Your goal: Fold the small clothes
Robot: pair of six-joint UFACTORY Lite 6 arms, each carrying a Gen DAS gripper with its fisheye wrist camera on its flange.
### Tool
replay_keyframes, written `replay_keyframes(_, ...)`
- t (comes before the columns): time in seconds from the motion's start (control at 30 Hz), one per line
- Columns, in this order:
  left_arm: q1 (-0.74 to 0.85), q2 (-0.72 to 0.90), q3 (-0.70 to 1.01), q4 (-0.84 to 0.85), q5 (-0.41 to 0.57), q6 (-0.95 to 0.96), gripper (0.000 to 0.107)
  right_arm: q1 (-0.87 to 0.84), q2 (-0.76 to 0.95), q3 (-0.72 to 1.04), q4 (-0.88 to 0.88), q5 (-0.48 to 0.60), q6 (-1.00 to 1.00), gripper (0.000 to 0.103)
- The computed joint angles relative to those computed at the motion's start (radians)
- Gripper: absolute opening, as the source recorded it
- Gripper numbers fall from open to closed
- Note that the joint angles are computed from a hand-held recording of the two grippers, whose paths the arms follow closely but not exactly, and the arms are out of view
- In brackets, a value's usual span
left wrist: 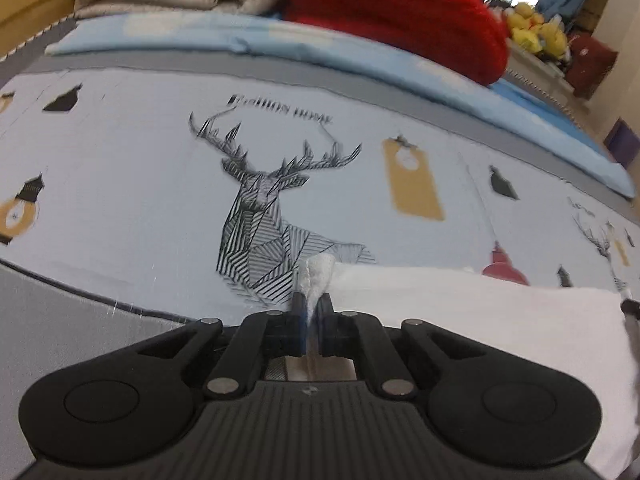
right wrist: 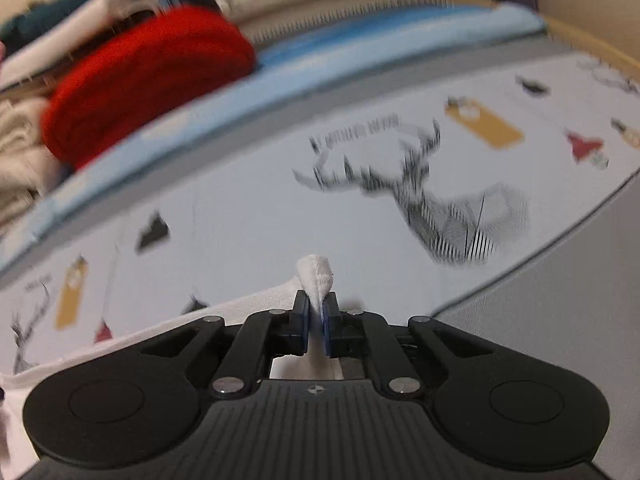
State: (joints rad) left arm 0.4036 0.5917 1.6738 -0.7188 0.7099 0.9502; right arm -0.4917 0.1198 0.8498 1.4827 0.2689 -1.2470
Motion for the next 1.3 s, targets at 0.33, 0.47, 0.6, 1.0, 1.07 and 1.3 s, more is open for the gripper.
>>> replay_keyframes(0.33,0.178,-0.077,0.157,0.061,0.400,-0.161,0.013,-0.147,-0.250,-0.112,-0.391,0.118,0.326,0.013)
replay_keyframes(0.47,0.293,-0.224,0.016,0.108,0.536,-0.076,0.020,-0.329,-0.406,-0.134,-0.619,0.426,0.452,0.024)
replay_keyframes(0.6,0.398,-0.377,-0.236,0.112,0.523,0.084,0.034,-0.535,-0.594,-0.232,-0.697,0.668,0.345,0.038)
replay_keyframes(1.0,0.357,-0.478,-0.490,0.215,0.412,0.211,0.037,-0.595,-0.693,-0.458,-0.822,0.666,0.254,0.042)
replay_keyframes(1.07,0.354,-0.500,-0.512,0.212,0.394,0.247,0.017,-0.572,-0.702,-0.470,-0.845,0.663,0.250,0.033)
replay_keyframes(1.3,0.510,-0.434,-0.347,0.091,0.584,0.306,0.003,-0.863,-0.708,-0.396,-0.738,0.878,0.100,0.003)
